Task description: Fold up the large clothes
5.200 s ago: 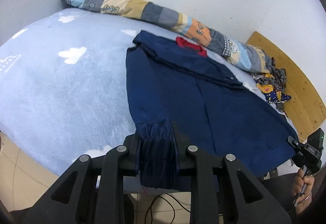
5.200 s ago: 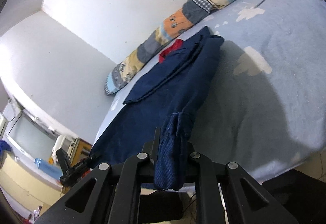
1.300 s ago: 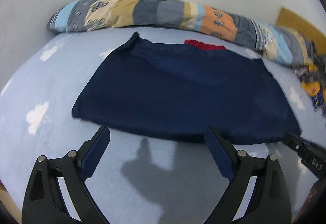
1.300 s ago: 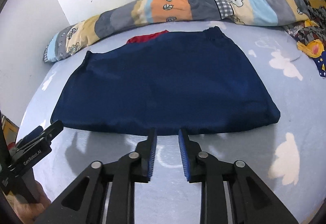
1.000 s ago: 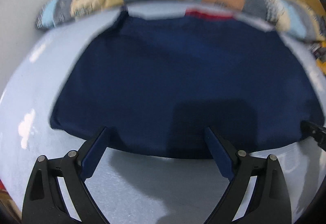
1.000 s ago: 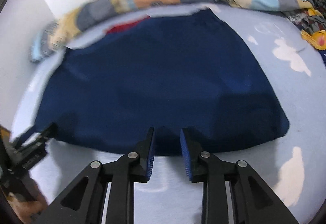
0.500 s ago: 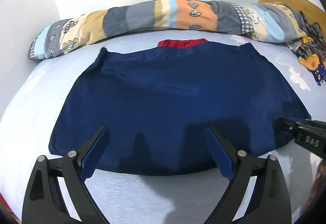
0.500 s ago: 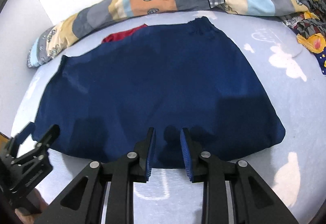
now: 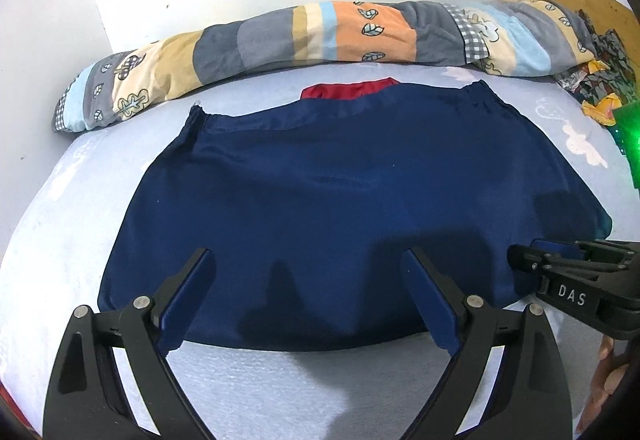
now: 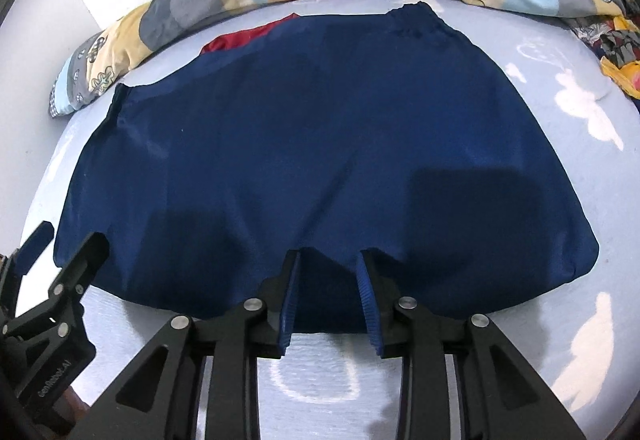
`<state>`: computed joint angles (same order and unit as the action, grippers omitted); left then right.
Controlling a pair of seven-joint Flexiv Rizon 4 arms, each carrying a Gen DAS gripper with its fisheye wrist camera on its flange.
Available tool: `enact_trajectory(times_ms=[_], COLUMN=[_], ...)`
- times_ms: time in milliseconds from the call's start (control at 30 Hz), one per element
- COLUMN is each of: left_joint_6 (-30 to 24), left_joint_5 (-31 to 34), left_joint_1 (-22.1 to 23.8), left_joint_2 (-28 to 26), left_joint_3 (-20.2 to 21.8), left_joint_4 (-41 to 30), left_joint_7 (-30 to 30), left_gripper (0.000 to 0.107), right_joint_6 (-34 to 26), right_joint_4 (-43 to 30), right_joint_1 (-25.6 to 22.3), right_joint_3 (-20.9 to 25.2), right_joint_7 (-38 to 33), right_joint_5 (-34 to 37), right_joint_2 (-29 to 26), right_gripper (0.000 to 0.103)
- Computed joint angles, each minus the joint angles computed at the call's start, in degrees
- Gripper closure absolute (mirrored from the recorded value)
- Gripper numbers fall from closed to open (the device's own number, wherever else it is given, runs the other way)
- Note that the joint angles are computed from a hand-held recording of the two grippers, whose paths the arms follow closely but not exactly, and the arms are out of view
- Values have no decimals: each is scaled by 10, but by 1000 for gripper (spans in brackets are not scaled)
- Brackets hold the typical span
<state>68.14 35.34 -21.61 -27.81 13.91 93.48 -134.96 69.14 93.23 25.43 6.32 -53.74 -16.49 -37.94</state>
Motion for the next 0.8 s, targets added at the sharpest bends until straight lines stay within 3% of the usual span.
enact_trajectory(times_ms=[267, 467, 800], left_joint_6=[-6, -9, -11], left_joint_5=[15, 17, 25], left_joint_1=[-6, -5, -7], left_joint_2=[-1, -1, -1], left_joint_3=[2, 0, -1], left_joint_4=[-7, -9, -12], left_joint_7=[-4, -3, -6], left_gripper=[12, 12, 12], right_joint_6=[41, 0, 20], right_joint_4=[14, -10, 3], right_joint_1=[12, -14, -5], right_joint_3=[-12, 25, 7], right_joint_7=[-4, -28, -19], right_joint_5=[-18, 18, 22], right_joint_2=[9, -4, 7], right_gripper=[70, 72, 71])
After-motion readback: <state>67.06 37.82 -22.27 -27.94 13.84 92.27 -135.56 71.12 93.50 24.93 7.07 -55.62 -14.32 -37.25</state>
